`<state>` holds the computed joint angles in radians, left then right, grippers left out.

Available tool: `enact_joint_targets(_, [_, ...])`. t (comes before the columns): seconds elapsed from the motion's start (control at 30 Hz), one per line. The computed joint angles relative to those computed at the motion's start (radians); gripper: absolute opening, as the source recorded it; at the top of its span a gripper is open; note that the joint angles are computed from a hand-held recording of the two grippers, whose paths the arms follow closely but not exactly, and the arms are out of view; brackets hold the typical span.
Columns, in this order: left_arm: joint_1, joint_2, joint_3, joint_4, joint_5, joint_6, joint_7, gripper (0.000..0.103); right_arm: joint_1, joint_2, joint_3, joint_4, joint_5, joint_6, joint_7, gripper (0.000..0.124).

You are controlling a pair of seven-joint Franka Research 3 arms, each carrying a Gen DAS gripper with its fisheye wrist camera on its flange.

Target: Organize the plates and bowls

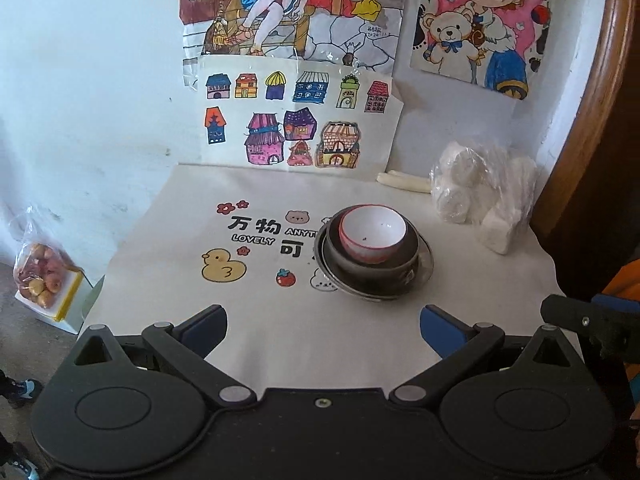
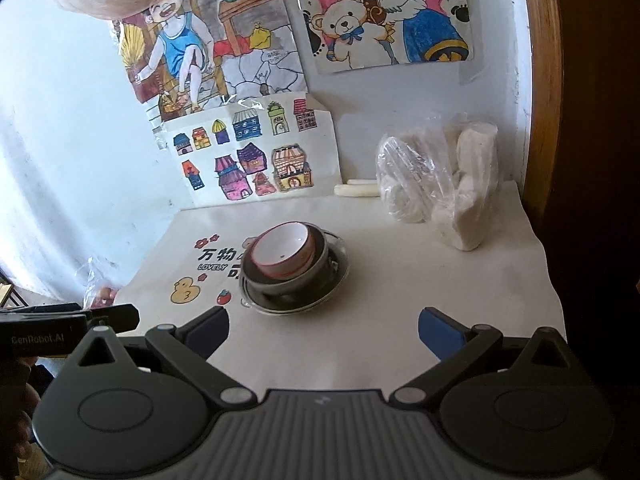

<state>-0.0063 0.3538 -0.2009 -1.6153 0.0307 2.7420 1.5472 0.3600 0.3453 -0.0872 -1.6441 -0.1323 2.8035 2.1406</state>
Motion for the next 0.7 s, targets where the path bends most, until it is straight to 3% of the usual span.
enact_joint_targets(0.3, [0.09,-0.048,-0.065,-0.067,-0.167,-0.011,0.248,0.102,0.075,-0.03,-0.041,-0.023,-0.142,-0.05,0.193,0.103])
enact_joint_targets(0.57, [0.14,-0.062,-0.08,-0.084,-0.333,-0.039,0.479,0.102,0.11,-0.038,-0.016,-0.013,-0.263,-0.134,0.331,0.103])
enact_joint_targets(0.7, [0.145,-0.063,-0.067,-0.082,-0.385,-0.056,0.536,0.102,0.127,-0.032,-0.008,0.002,-0.319,-0.167,0.407,0.103])
